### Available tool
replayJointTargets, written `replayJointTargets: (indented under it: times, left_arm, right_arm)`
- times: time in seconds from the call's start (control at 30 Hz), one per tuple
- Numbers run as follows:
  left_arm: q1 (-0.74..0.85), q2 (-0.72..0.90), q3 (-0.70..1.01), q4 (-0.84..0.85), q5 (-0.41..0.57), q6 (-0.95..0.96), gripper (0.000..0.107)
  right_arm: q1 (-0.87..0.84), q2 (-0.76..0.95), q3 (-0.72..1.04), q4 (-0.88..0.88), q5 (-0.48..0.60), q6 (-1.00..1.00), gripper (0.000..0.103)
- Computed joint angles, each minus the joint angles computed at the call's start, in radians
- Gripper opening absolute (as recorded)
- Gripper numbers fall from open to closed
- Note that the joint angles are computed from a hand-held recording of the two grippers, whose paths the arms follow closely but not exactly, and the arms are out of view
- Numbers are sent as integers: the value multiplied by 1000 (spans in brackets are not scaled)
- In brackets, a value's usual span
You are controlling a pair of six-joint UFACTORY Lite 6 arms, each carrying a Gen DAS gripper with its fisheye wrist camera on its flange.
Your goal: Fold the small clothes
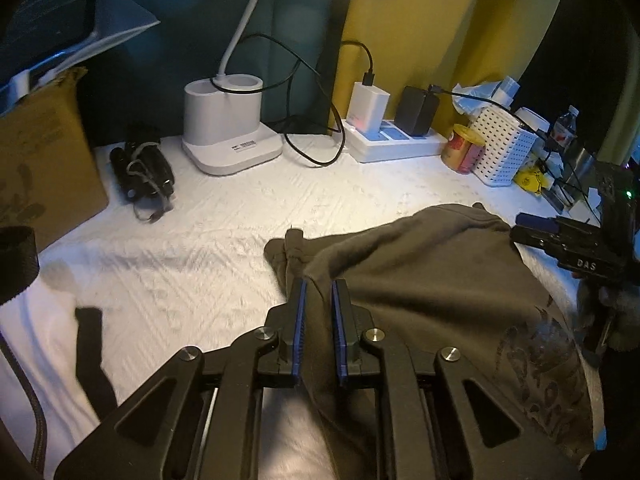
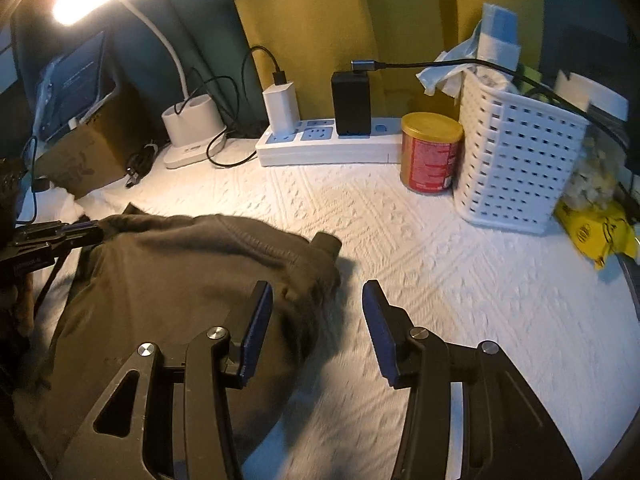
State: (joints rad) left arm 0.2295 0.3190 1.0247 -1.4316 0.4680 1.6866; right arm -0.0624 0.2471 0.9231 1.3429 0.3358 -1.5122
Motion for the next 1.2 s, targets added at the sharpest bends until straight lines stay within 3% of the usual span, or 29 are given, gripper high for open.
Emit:
replayJointTargets:
  times: [0.03,0.07,0.1,0.83,1.2]
  left_arm:
    - [7,-23,-24,-11,5,3,37]
    - [14,-43,-46,-29,18,12,60]
    - [28,-66,-72,-48,39,28,64]
    - [136,-556,-554,179,260,-106,64]
    - [230,-696,-739,305,361,-119,64]
  right_arm:
    - [-3,-27,-27,-1,3,-2,50]
    - [-5,-49,-47,-4,5,-1,50]
    - [-7,-73,-70,-7,7,1,50]
    - [-39,-535,-449,-237,86,238,50]
    - [-140,-763,-595,-379,230,353,50]
